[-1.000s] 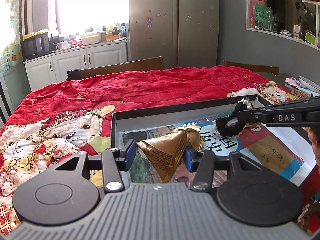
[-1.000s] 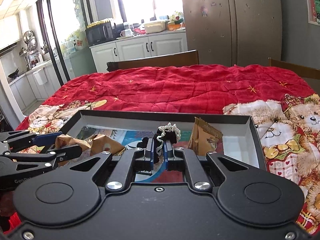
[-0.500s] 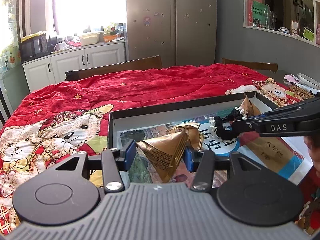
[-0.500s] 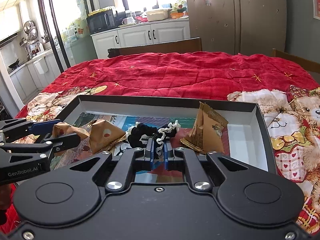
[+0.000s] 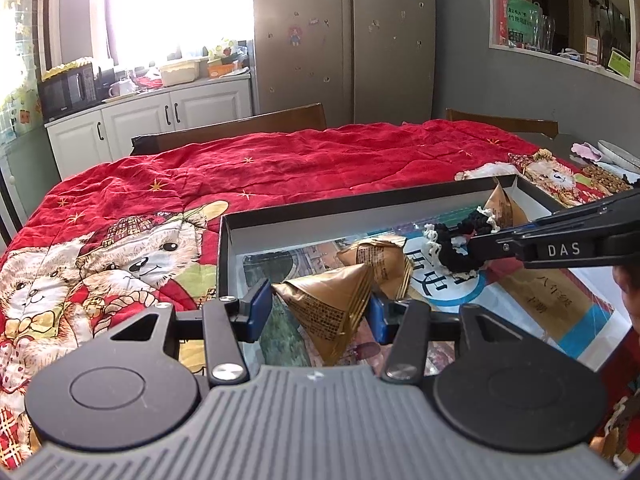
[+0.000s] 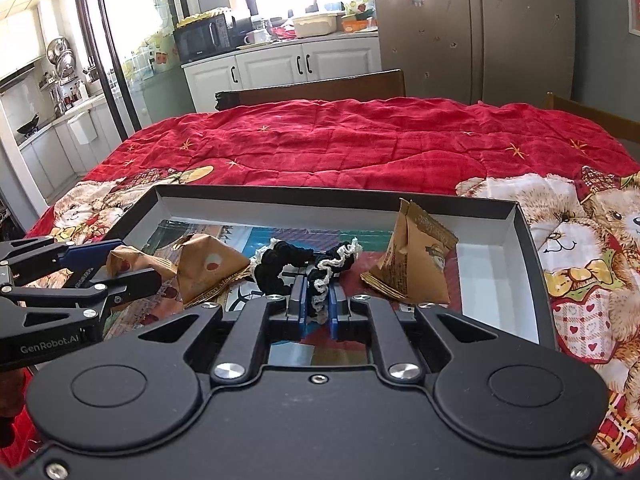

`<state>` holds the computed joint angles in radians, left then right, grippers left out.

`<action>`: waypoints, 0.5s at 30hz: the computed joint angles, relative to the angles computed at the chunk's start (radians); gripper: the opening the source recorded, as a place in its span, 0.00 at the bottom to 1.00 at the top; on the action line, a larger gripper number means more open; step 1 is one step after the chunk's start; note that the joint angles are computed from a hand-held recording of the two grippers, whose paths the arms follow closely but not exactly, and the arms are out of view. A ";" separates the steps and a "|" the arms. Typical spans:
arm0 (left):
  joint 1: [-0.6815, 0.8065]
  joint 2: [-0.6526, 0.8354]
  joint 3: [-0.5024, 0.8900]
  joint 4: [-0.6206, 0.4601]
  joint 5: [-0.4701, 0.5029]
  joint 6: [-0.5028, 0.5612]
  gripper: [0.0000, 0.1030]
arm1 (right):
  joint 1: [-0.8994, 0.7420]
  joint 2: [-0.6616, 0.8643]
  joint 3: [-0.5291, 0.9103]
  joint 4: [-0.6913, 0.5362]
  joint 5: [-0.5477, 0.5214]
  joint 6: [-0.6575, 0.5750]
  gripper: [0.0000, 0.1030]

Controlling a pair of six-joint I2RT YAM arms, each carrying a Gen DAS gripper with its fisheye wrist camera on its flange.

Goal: Organize objects
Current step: 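Lower the scrunchie and pyramid into the box and open both tools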

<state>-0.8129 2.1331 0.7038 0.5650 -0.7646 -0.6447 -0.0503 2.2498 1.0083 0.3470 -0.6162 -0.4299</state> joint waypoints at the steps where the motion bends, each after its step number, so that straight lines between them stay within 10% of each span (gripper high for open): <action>1: 0.001 0.002 0.001 -0.001 0.001 0.000 0.53 | 0.000 0.000 0.001 -0.002 0.001 -0.001 0.10; 15: 0.008 -0.004 0.013 -0.047 0.004 -0.030 0.57 | 0.005 -0.002 -0.005 0.006 0.019 -0.011 0.15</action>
